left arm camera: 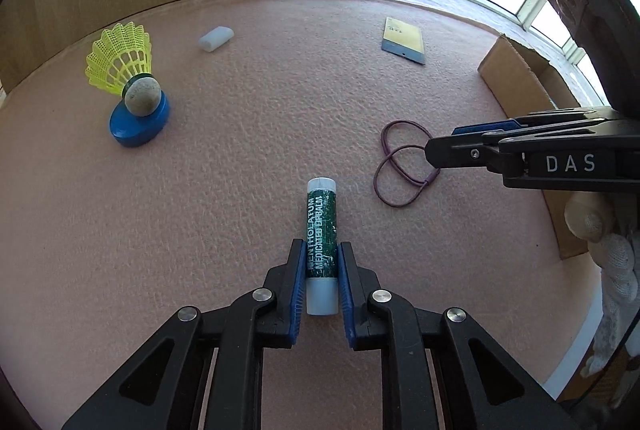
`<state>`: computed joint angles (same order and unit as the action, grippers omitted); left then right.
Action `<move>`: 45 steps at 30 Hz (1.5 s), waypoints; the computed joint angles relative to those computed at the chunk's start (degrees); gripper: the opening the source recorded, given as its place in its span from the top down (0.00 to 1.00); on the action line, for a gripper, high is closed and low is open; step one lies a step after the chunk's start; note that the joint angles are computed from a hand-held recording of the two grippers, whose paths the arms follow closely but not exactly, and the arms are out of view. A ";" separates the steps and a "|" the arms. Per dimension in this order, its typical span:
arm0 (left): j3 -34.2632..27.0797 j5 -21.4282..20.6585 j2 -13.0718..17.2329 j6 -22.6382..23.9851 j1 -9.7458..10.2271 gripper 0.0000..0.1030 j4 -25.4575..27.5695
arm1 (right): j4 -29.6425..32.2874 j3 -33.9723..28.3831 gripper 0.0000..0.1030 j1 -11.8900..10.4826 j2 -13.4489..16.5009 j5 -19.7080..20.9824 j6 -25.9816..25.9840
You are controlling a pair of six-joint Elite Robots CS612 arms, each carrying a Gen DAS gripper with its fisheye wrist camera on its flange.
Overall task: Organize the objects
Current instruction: 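Hold the green stick in the left gripper while the right gripper grasps the rubber band, then carry the green stick and rubber band into the box and open both grippers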
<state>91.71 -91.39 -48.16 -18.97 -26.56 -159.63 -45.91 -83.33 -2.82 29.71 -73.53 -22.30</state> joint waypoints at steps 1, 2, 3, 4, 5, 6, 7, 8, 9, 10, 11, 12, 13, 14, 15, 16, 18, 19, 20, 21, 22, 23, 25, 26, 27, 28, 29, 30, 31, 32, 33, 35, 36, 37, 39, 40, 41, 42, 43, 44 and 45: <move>0.20 -0.17 -0.08 -0.42 0.25 0.84 -0.29 | -0.26 0.30 0.70 0.32 -0.02 -0.80 -0.78; 0.33 -0.03 -0.12 -0.78 0.38 0.84 -0.39 | -0.29 0.58 0.70 0.57 -0.07 -1.31 -1.50; 0.41 -0.07 -0.12 -0.90 0.54 0.84 -0.56 | -0.22 0.88 0.70 0.75 -0.16 -1.63 -2.25; 0.39 -0.14 -0.10 -1.04 0.66 0.84 -0.60 | -0.28 1.11 0.70 0.98 -0.18 -2.18 -2.85; 0.41 -0.16 -0.10 -1.19 0.74 0.84 -0.68 | -0.56 1.30 0.70 1.23 -0.14 -3.03 -3.26; 0.39 -0.26 -0.05 -1.24 0.86 0.84 -0.79 | -0.88 1.49 0.70 1.42 -0.11 -3.77 -3.51; 0.38 -0.35 -0.04 -1.22 0.98 0.84 -0.83 | -1.47 1.49 0.70 1.51 0.00 -4.08 -3.76; 0.33 -0.40 0.00 -1.32 1.03 0.84 -0.88 | -1.89 1.56 0.70 1.59 0.01 -4.41 -3.97; 0.30 -0.49 0.05 -1.48 1.07 0.84 -0.98 | -2.10 1.75 0.70 1.64 -0.06 -4.73 -4.09; 0.23 -0.59 0.10 -1.54 1.12 0.84 -0.99 | -2.26 1.90 0.70 1.62 -0.11 -4.78 -4.12; 0.14 -0.64 0.15 -1.55 1.17 0.84 -0.97 | -2.29 2.08 0.70 1.56 -0.19 -4.66 -4.17; -0.05 -0.64 0.24 -1.54 1.18 0.84 -0.90 | -2.25 2.27 0.70 1.46 -0.29 -4.42 -4.26; -0.23 -0.68 0.33 -1.54 1.21 0.84 -0.83 | -2.26 2.39 0.72 1.38 -0.35 -4.30 -4.38; -0.49 -0.67 0.50 -1.63 1.22 0.84 -0.76 | -2.42 2.44 0.73 1.31 -0.35 -4.33 -4.60; -0.69 -0.68 0.62 -1.70 1.24 0.84 -0.74 | -2.43 2.55 0.74 1.23 -0.39 -4.27 -5.08; -0.94 -0.79 0.79 -1.77 1.29 0.84 -0.70 | -2.52 2.61 0.77 1.21 -0.41 -4.44 -5.54; -1.28 -1.04 1.01 -2.03 1.36 0.84 -0.75 | -3.14 2.62 0.85 1.24 -0.36 -5.41 -5.87; -1.40 -1.26 1.09 -2.14 1.42 0.84 -0.81 | -3.32 2.64 0.89 1.17 -0.34 -5.57 -5.79; -1.50 -1.54 1.16 -2.28 1.49 0.84 -0.88 | -3.35 2.65 0.91 1.06 -0.34 -5.50 -5.59; -1.51 -1.85 1.20 -2.48 1.55 0.84 -1.04 | -3.35 2.60 0.92 0.94 -0.31 -5.32 -5.42; -1.52 -1.96 1.22 -2.63 1.56 0.84 -1.11 | -3.41 2.48 0.96 0.82 -0.24 -5.18 -5.24; -1.56 -2.03 1.24 -2.73 1.57 0.84 -1.14 | -3.41 2.34 0.98 0.69 -0.17 -4.96 -5.06; -1.63 -2.38 1.27 -2.80 1.59 0.84 -1.20 | -3.22 1.98 0.98 0.32 -0.01 -4.05 -4.48; -1.65 -2.49 1.26 -2.79 1.57 0.84 -1.24 | -3.15 1.74 0.98 0.15 0.10 -3.75 -4.30; -1.61 -2.58 1.25 -2.83 1.55 0.84 -1.36 | -3.19 1.44 0.98 0.00 0.22 -3.53 -4.09; -1.56 -2.71 1.19 -2.84 1.52 0.84 -1.48 | -3.15 1.19 0.98 -0.19 0.29 -3.16 -3.87; -1.53 -2.80 1.13 -2.79 1.53 0.84 -1.60 | -3.09 0.92 0.98 -0.41 0.34 -2.64 -3.63; -1.45 -2.84 1.02 -2.79 1.51 0.84 -1.78 | -3.06 0.63 0.98 -0.63 0.37 -2.06 -3.42; -1.43 -2.91 0.97 -2.76 1.48 0.84 -1.96 | -3.08 0.27 0.98 -0.89 0.41 -1.45 -3.18; -1.44 -2.93 0.90 -2.66 1.44 0.84 -2.06 | -3.10 -0.06 0.98 -1.13 0.41 -0.91 -2.97; -1.48 -2.94 0.79 -2.53 1.42 0.84 -2.15 | -3.09 -0.36 0.98 -1.35 0.37 -0.33 -2.86; -1.55 -2.94 0.66 -2.36 1.28 0.84 -2.50 | -2.89 -1.76 0.98 -1.67 0.72 0.68 -2.66; -1.60 -2.94 0.55 -2.23 1.21 0.84 -2.70 | -2.90 -2.21 0.98 -1.84 0.70 1.22 -2.67; -1.69 -2.91 0.46 -2.00 1.12 0.84 -2.88 | -3.18 -2.54 0.98 -1.70 0.65 1.71 -2.30; -1.91 -2.91 0.25 -1.60 0.95 0.84 -3.24 | -3.55 -3.25 0.98 -2.04 0.48 2.73 -2.19; -2.06 -2.98 0.17 -1.42 0.87 0.84 -3.42 | -3.58 -3.85 0.98 -2.26 0.54 3.20 -2.10; -2.28 -3.04 0.10 -1.20 0.75 0.84 -3.56 | -3.64 -4.22 0.98 -2.54 0.47 3.79 -2.03; -2.45 -3.07 0.03 -0.97 0.64 0.84 -3.70 | -3.96 -4.29 0.98 -2.83 0.26 4.40 -1.87; -2.62 -3.11 -0.06 -0.66 0.49 0.84 -3.88 | -4.01 -4.80 0.98 -3.17 0.19 4.91 -1.70; -2.86 -3.12 -0.09 -0.33 0.33 0.84 -3.98 | -4.09 -5.38 0.98 -3.55 0.17 5.40 -1.50; -3.08 -3.17 -0.11 -0.07 0.15 0.84 -4.14 | -4.24 -6.09 0.98 -3.93 0.26 5.86 -1.15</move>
